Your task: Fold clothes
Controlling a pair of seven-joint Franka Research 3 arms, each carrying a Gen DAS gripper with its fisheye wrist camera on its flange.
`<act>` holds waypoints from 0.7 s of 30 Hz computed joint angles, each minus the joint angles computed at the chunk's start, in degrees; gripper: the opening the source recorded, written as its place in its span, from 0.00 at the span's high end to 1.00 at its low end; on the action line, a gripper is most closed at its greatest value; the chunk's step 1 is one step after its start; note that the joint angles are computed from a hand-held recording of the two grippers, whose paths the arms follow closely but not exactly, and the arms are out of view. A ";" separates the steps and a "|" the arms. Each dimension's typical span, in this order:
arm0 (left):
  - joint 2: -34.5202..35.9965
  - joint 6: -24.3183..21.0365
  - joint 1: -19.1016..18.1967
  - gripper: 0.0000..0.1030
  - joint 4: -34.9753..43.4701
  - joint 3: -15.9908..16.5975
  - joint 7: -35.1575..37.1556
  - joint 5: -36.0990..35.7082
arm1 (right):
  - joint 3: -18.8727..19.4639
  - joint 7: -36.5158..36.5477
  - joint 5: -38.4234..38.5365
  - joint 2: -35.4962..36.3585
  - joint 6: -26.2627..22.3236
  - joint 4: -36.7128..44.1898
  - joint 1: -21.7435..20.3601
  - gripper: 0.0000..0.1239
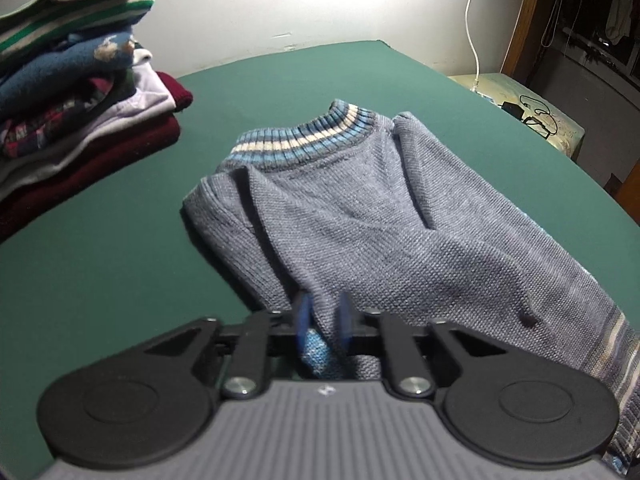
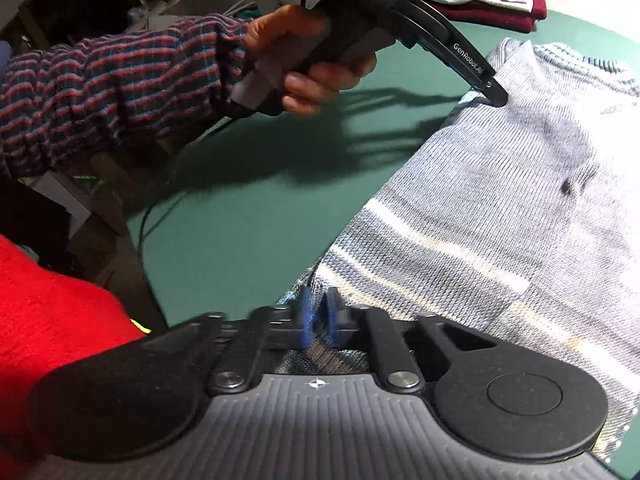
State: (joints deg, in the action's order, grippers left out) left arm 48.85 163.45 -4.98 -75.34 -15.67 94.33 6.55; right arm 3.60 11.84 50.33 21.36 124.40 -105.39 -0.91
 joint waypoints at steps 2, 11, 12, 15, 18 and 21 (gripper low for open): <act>-1.23 1.81 0.28 1.00 -2.03 -0.01 0.24 0.36 | 0.21 -0.61 -0.24 0.28 -0.50 0.53 0.08 0.95; -3.88 3.64 -0.69 0.84 -5.60 2.76 -3.31 2.05 | 0.30 1.87 2.69 3.00 -2.85 5.22 -2.13 0.86; -5.02 5.37 -1.40 0.85 -7.14 4.05 -5.01 2.65 | 0.36 2.05 5.37 3.06 -0.43 5.32 -2.67 0.86; -9.12 11.24 -2.77 0.89 -13.14 6.54 -10.29 4.31 | 0.72 3.31 11.33 4.09 10.70 6.16 -2.39 0.85; -11.77 14.31 2.48 0.91 -19.04 -1.15 -9.67 4.06 | 2.03 3.96 12.71 7.13 19.73 8.87 -1.02 0.85; -11.81 13.90 7.47 0.89 -23.12 -9.68 -6.71 3.12 | 1.87 9.31 8.01 11.24 23.83 13.06 0.16 0.85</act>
